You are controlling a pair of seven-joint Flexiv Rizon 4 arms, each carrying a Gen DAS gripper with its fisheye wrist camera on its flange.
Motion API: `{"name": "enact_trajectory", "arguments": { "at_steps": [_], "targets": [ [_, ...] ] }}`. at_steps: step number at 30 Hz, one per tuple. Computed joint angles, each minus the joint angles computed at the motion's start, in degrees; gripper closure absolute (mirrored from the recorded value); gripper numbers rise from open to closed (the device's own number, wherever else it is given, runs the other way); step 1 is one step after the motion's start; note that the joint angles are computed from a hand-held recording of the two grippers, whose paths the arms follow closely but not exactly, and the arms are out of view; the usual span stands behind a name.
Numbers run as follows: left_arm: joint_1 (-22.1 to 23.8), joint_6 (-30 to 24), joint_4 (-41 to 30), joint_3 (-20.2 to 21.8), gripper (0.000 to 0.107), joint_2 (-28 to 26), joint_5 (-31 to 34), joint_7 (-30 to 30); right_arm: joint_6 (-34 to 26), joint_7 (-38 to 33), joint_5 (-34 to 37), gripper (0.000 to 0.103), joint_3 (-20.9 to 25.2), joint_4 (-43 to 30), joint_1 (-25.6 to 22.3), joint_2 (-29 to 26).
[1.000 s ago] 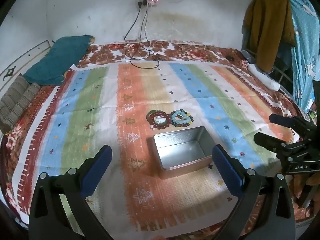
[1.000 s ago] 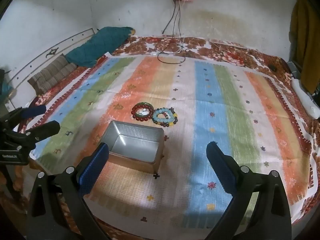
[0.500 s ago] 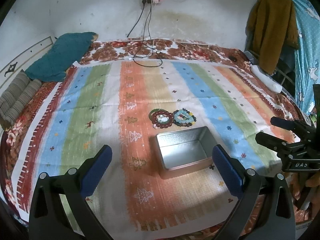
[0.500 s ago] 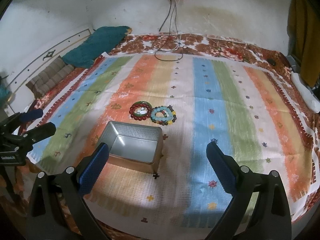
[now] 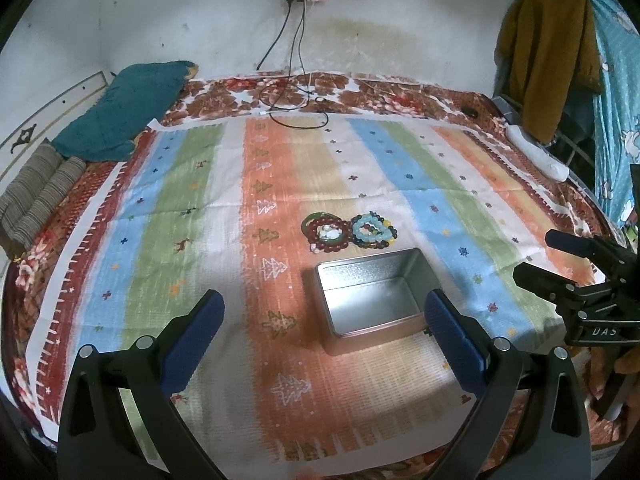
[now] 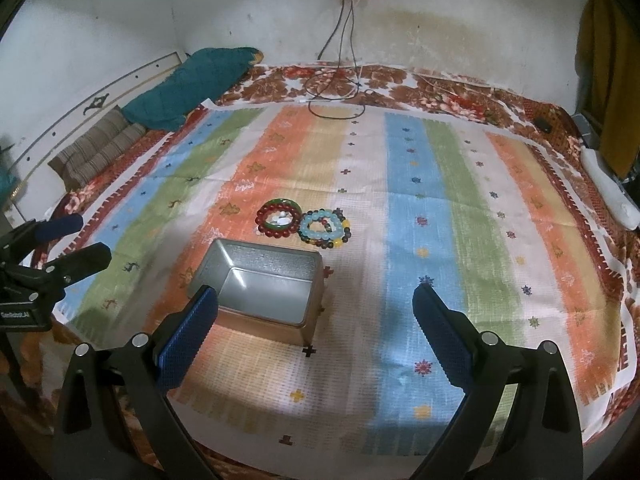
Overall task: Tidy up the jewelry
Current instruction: 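Move both tools toward the bracelets beside the silver tin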
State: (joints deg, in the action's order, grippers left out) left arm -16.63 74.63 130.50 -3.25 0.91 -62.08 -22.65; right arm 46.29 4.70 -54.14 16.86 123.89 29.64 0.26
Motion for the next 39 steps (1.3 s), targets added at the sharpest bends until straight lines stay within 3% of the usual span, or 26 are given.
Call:
{"name": "enact_trajectory", "arguments": {
  "at_steps": [24, 34, 39],
  "targets": [
    [0.42, 1.83, -0.07, -0.29, 0.009, -1.10, 3.32, -1.89, -0.13, -2.70, 3.04, 0.004, -0.67, -1.31, 0.28, -1.49],
    [1.58, 1.91, -1.09, -0.76, 0.009, -2.44, 10.39, -6.61, 1.39, -3.54, 4.14, 0.004, -1.22, -1.78, -0.43, -2.09],
    [3.39, -0.53, -3.63, -0.58, 0.009, -4.36, 16.35, -12.97, 1.46, -5.56, 4.92, 0.004, -1.85, -2.66, -0.77, -2.87]
  ]
}}
